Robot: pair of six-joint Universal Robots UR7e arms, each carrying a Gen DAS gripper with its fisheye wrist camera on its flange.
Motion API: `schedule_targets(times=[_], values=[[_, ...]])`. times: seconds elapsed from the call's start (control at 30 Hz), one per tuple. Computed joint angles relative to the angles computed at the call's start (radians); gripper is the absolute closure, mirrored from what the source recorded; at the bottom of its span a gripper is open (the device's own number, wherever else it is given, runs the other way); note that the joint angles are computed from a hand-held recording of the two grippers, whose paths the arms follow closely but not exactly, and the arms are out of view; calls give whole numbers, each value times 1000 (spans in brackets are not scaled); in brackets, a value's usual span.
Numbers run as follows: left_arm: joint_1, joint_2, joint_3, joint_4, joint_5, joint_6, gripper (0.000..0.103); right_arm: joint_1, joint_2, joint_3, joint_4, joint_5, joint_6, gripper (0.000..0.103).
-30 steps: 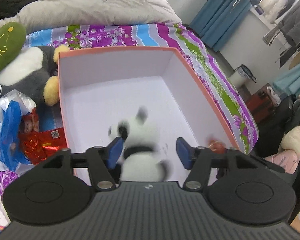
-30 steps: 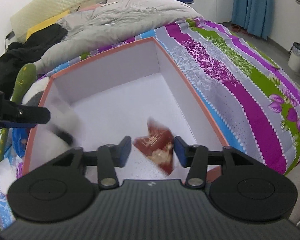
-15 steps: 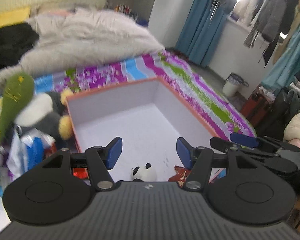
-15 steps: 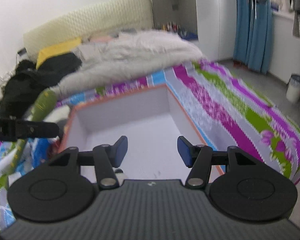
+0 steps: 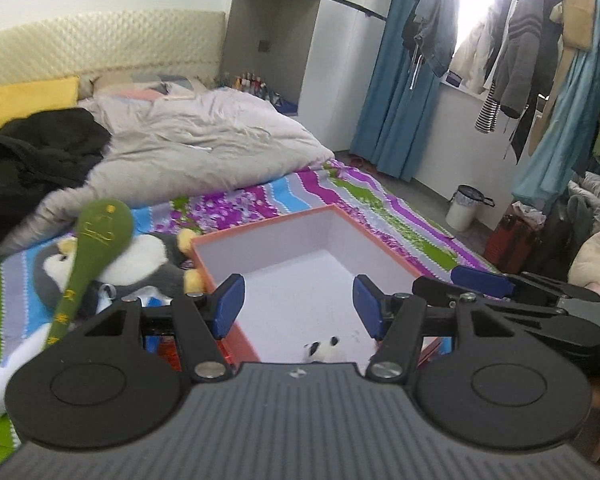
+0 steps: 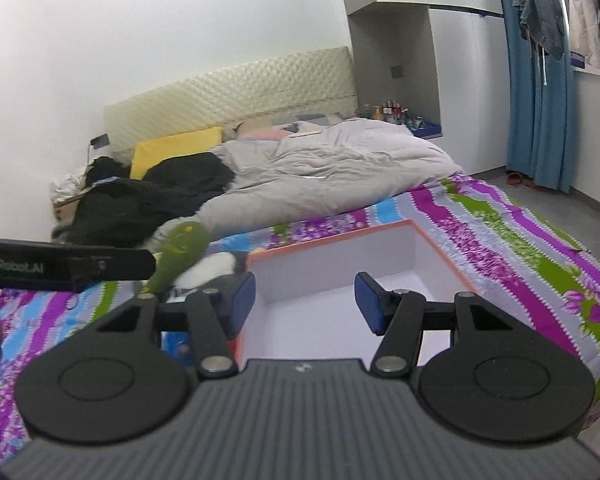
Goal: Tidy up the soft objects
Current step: 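Move both tools back from the box toward the pile on the bed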
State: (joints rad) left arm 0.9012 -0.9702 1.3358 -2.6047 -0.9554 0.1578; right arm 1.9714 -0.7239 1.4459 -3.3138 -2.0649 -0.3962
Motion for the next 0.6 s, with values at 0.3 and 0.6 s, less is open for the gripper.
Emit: schedule_targets(times=[0.3,0.6], values=[[-28,-159,225,-124,62,-12,37,40,-3,78,-44,0,9,45],[-38,-290,406,-176,147,-95,37,70,-5,165,-30,-1,23,45]])
